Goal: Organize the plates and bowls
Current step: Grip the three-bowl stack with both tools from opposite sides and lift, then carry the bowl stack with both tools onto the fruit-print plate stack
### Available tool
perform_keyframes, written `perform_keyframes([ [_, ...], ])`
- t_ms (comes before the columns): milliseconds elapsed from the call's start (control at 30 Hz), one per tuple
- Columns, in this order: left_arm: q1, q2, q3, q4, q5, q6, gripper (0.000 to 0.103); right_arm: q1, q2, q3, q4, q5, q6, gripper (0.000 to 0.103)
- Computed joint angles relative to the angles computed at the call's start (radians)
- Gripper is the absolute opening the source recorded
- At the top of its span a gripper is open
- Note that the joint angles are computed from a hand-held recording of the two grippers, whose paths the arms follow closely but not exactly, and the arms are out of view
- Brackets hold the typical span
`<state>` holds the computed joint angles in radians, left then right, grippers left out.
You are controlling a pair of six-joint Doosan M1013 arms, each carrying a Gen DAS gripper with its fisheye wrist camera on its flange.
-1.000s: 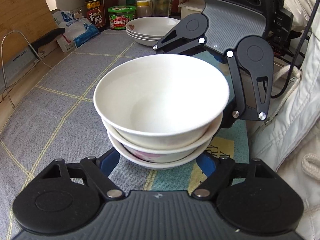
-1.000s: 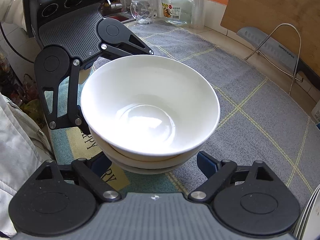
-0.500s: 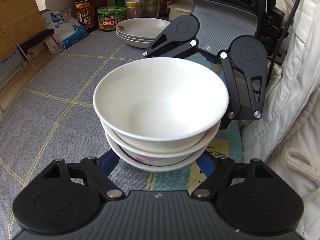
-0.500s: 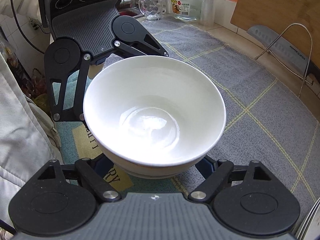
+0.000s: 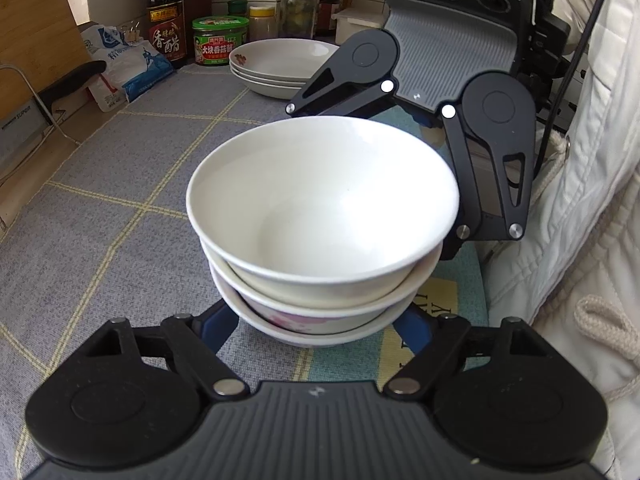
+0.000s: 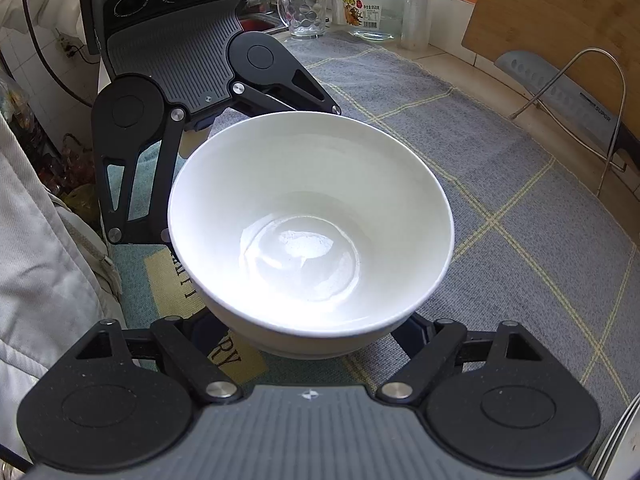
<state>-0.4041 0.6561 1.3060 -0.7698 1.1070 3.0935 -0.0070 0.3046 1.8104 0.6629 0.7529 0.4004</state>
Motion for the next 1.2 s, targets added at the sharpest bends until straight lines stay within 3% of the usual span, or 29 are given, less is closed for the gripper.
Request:
perform_keyframes([
  [433, -0.024, -0.026, 0.026, -0.005, -0.067, -0.035, 0.083, -0.026, -0.020, 0.001, 0.002, 0.013, -0.042, 0.089],
  [867, -0.132, -0.020, -0.018, -0.036, -0.174, -0.126, 0.083, -0.181, -0.069, 0.006, 0.009, 0.092, -0.194, 0.089],
  [1200, -0.215, 0.060, -0.166, -0.041, -0.173, -0.116, 0.083, -0.309, -0.100, 0.020, -0.010, 0.059, -0.230, 0.089],
])
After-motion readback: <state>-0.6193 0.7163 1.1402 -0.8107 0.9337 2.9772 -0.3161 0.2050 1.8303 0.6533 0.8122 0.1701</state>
